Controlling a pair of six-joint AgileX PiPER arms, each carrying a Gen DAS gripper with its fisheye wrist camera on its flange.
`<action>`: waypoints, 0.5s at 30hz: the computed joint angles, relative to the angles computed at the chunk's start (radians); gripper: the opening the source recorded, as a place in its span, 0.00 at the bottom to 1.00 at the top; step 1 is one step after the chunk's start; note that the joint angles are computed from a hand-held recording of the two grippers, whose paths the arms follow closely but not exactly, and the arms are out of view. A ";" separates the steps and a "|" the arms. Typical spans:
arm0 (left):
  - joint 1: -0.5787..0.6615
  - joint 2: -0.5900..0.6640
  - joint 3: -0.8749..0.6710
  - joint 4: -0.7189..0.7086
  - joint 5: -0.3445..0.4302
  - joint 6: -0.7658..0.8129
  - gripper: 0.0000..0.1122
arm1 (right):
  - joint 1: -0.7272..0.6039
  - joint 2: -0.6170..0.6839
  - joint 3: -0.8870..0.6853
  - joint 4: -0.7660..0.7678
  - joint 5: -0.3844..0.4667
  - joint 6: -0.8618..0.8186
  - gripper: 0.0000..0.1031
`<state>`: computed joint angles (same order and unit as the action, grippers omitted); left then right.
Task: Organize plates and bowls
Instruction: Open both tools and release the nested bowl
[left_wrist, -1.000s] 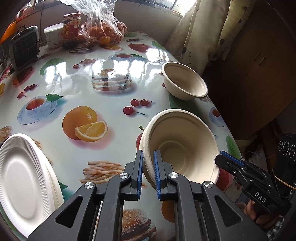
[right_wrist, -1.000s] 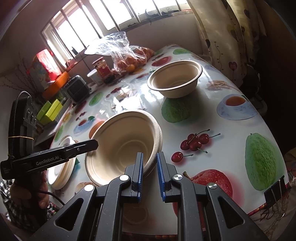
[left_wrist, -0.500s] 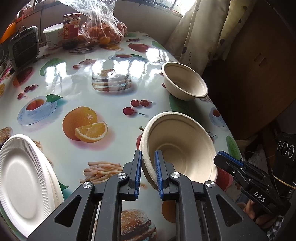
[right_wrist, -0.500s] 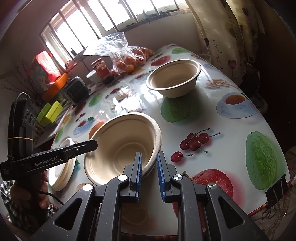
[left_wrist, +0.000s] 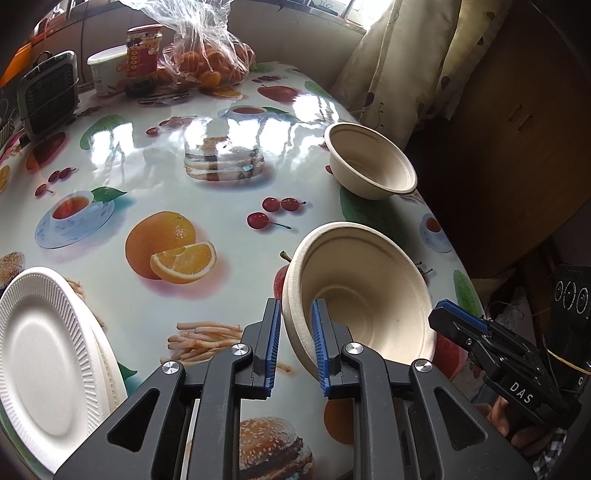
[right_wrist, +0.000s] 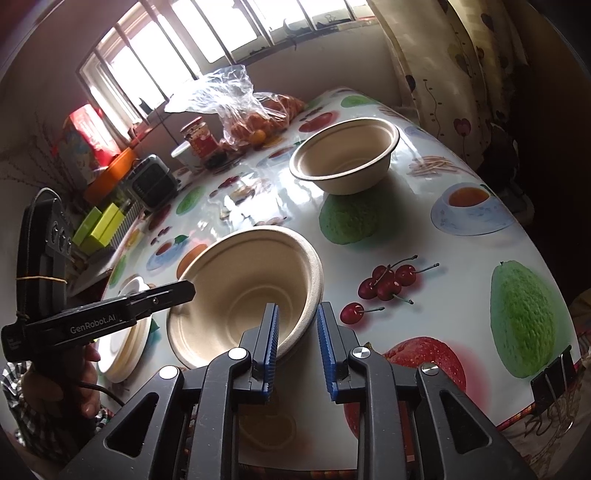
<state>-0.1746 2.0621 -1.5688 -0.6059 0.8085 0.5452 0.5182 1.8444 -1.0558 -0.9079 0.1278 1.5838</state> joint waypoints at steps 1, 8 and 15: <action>0.000 -0.001 0.001 -0.001 -0.001 0.001 0.18 | -0.001 0.001 0.001 -0.014 -0.002 0.014 0.23; 0.014 0.004 -0.010 -0.020 0.008 0.014 0.22 | -0.007 0.004 -0.003 -0.027 -0.004 0.031 0.32; 0.024 0.008 -0.048 -0.023 0.017 0.021 0.30 | -0.011 -0.011 0.003 -0.079 0.004 0.096 0.38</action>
